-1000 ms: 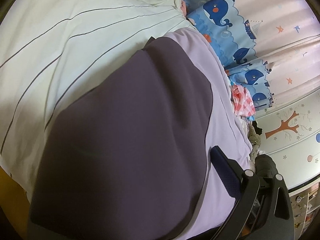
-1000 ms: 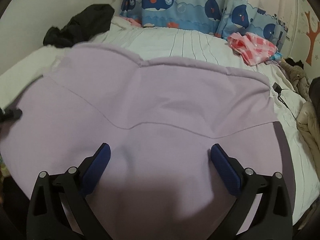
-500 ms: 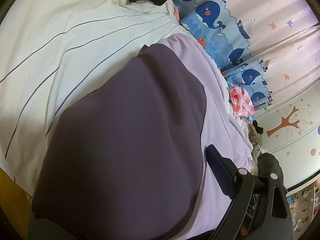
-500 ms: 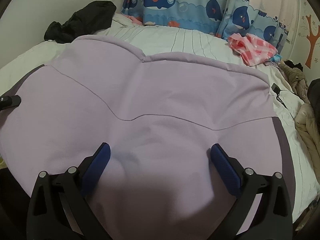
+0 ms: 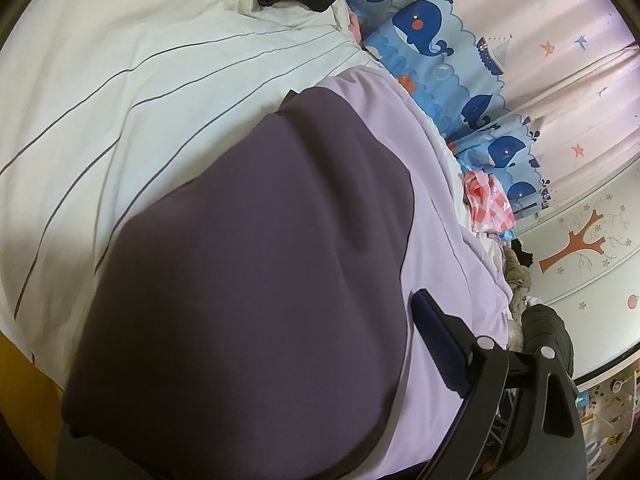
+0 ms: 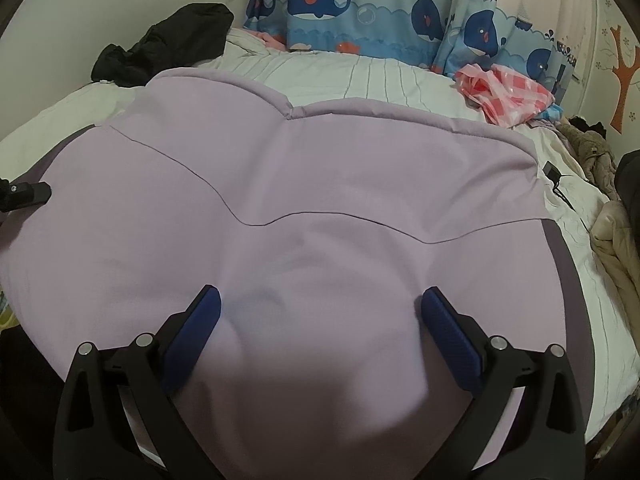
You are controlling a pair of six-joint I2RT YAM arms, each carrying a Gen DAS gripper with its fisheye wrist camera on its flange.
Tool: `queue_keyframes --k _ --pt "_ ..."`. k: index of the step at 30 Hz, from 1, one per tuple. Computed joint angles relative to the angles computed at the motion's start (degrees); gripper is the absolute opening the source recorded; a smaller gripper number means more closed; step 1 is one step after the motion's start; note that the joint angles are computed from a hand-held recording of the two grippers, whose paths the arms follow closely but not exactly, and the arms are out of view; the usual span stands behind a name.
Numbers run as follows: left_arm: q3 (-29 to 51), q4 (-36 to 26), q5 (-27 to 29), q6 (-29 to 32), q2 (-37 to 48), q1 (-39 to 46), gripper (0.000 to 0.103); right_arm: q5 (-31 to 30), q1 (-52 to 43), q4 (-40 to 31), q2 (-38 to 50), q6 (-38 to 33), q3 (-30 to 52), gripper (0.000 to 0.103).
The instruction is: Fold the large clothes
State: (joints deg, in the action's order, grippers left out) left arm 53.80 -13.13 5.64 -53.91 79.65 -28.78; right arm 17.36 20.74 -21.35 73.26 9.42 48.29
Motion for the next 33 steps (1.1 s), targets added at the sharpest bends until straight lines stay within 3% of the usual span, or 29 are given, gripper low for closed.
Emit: queue_keyframes --k 7,19,25,33 --pt "0.99 -0.43 -2.26 1.90 -0.60 -1.60 0.081 -0.03 0.08 0.38 0.51 0.51 -0.51 0.097" --pt "1.74 -1.21 -2.30 2.48 0.02 -0.96 0.081 2.68 2.37 -2.19 -3.66 0.67 -2.51 0.097" --pt "1.91 0.44 -3.81 4.00 -1.84 -2.15 0.074 1.75 1.72 -2.00 -3.42 1.18 -2.88 0.097" --pt "6.58 -2.96 -4.46 7.01 -0.97 -2.89 0.072 0.66 1.29 -2.81 -3.75 1.07 -2.45 0.097"
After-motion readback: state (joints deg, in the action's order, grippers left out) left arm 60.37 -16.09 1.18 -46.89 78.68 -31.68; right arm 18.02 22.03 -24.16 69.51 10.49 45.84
